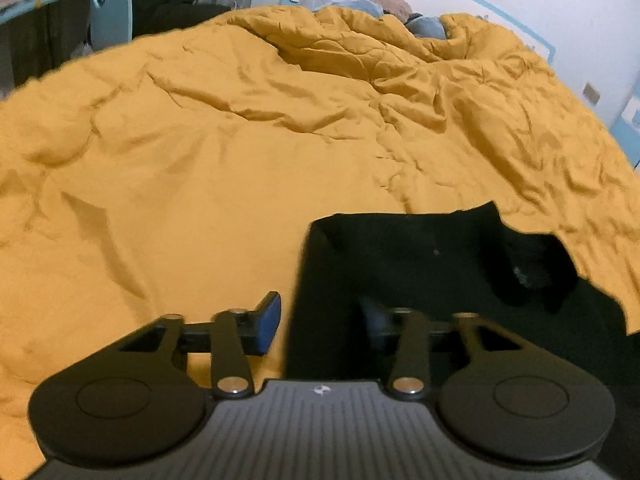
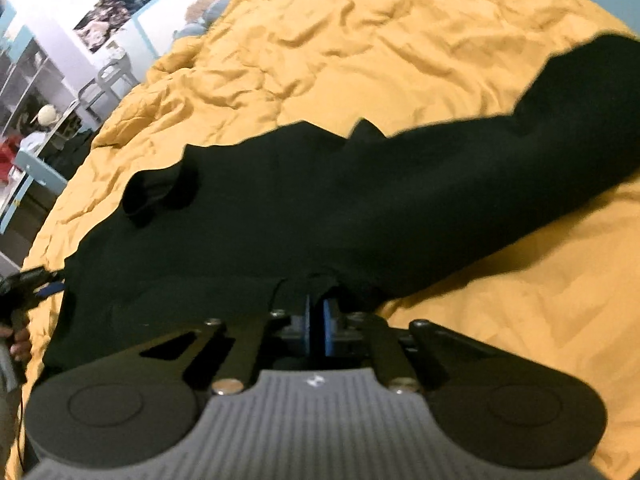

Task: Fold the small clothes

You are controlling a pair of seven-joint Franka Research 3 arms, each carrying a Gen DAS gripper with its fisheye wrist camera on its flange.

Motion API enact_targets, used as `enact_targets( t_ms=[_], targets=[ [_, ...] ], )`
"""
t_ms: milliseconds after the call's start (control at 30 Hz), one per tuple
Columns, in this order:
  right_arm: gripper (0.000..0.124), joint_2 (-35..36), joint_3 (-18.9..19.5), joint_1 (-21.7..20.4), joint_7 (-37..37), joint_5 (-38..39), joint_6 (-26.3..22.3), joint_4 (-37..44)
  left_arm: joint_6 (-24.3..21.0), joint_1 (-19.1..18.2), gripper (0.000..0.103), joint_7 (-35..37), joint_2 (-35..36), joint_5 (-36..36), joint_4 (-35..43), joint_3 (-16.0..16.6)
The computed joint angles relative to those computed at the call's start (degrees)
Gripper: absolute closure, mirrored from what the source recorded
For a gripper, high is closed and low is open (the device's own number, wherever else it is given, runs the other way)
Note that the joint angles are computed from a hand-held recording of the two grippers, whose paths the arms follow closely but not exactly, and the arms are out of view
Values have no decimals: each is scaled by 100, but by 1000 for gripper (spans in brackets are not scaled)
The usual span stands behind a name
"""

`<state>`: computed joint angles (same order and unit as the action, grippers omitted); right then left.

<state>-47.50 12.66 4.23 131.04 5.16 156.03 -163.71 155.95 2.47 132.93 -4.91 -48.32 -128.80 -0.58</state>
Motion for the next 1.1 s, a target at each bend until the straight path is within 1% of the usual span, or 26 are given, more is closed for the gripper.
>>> enact_targets(
  t_ms=[33,67,100,167,200,267,300,333,367,400,467,533,567,600,633,700,767,833,867,933,967,1033,1100],
  targets=[
    [124,-39,41,-4,-39,-60,1,25,-91,-2,94,36,25,-153,39,27],
    [124,-70,66,-2,-77,-105,7,54,-61,-1,101,111,0,-303,22,32],
    [124,-85,51,12,-125,-123,47,68,-28,-13,102,342,-49,-608,-5,61],
    [124,-131,43,-1,-175,-130,306,58,-313,22,102,902,-163,-1352,20,225],
    [124,-181,51,-28,-165,-109,591,-3,-385,56,102,1124,-220,-1652,24,282],
    [124,-145,115,-157,-167,-79,1129,-80,-442,150,102,1344,-265,-1944,56,343],
    [124,-47,271,-358,-133,-126,1203,-25,-382,191,102,1362,-265,-1937,73,332],
    [124,105,470,-610,-65,-204,1139,97,-318,223,102,1365,-235,-1903,102,317],
    [124,304,594,-795,-18,-280,1163,197,-314,250,102,1313,-192,-1876,142,308],
    [124,564,623,-886,-4,-321,1286,275,-272,265,102,1231,-151,-1786,172,270],
    [124,1173,712,-1087,9,-441,1357,531,-60,254,102,1099,-59,-1534,205,160],
    [123,1540,1013,-1473,207,-724,1438,686,-22,268,102,687,85,-1078,271,82],
    [119,1643,1077,-1567,274,-843,1347,757,135,275,101,478,121,-846,253,35],
    [115,1675,1146,-1656,399,-960,1184,817,292,283,98,225,142,-612,236,-1],
    [112,1633,1177,-1711,525,-1061,1084,810,260,305,97,89,140,-522,239,16],
    [111,1466,898,-1435,540,-1063,1049,674,-21,367,92,54,86,-431,280,92],
    [99,1220,531,-1046,429,-942,999,509,-307,411,90,187,-61,-219,264,156],
    [96,987,234,-674,291,-737,890,388,-872,444,83,573,-310,-130,233,309],
    [96,877,169,-555,242,-657,779,358,-1056,442,76,745,-429,-99,202,368],
    [94,684,109,-357,132,-552,624,297,-1393,441,72,1132,-740,142,74,484],
    [91,627,116,-308,96,-524,565,282,-1517,430,68,1308,-916,322,-25,526],
    [91,506,206,-272,119,-496,446,255,-1738,398,65,1585,-1262,722,-235,618],
    [88,462,223,-227,200,-412,387,232,-1898,324,56,1844,-1614,1063,-483,715]
  ],
)
